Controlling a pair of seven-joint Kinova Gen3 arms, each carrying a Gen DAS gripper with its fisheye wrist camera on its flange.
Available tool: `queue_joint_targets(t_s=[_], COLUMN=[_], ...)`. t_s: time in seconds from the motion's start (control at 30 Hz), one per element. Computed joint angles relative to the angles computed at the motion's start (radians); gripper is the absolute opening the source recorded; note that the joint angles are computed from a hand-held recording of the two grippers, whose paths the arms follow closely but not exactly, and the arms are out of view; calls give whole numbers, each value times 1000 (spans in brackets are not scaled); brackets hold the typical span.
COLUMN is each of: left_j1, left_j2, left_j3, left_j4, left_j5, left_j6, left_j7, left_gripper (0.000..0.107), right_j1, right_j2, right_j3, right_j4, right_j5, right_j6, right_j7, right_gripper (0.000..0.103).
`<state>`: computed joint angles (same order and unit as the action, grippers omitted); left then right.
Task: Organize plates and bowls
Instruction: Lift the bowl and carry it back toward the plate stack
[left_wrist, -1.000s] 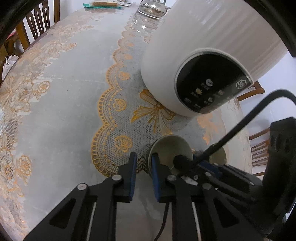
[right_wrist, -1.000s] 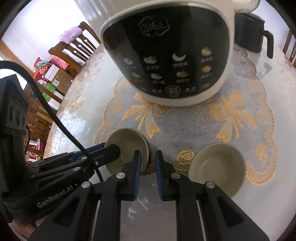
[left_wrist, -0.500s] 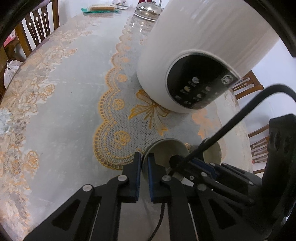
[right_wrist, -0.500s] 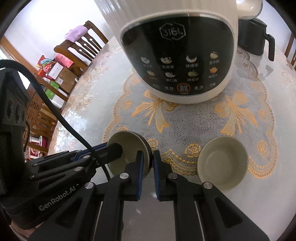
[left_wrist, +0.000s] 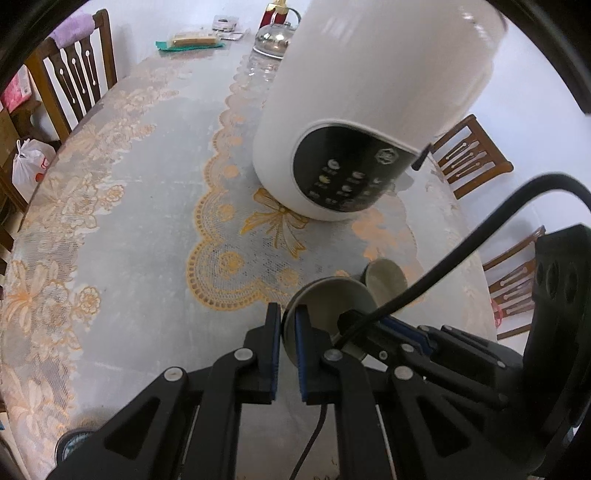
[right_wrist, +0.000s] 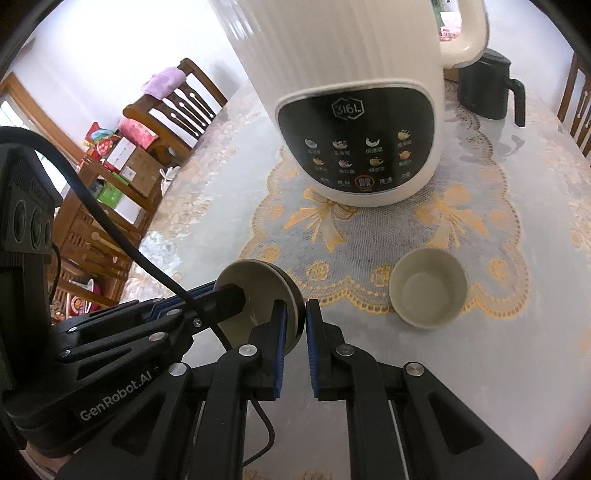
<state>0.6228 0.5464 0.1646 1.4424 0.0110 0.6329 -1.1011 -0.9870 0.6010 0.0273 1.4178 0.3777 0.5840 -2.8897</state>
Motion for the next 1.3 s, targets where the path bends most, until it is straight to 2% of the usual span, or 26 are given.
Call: queue_joint_targets(t_s=[0.37,0.7,1.3], left_j1=[26,71,128], left_j2=[-85,-164,-247], left_j3=[2,17,72], left_j4=[99,181,285], left_j5=[-20,-66,-106], left_j6=[-21,-30,-31], left_j7=[20,60,74], left_gripper=[6,6,7], right_j1=[-107,-209,-306], right_j2=[-58,-106,-161], right_j3=[25,29,-84], right_j4=[64,142,237], right_j5=[85,221,431], right_j6=[18,35,150], right_j7=[-176,-428,-857], right_gripper=[13,13,13])
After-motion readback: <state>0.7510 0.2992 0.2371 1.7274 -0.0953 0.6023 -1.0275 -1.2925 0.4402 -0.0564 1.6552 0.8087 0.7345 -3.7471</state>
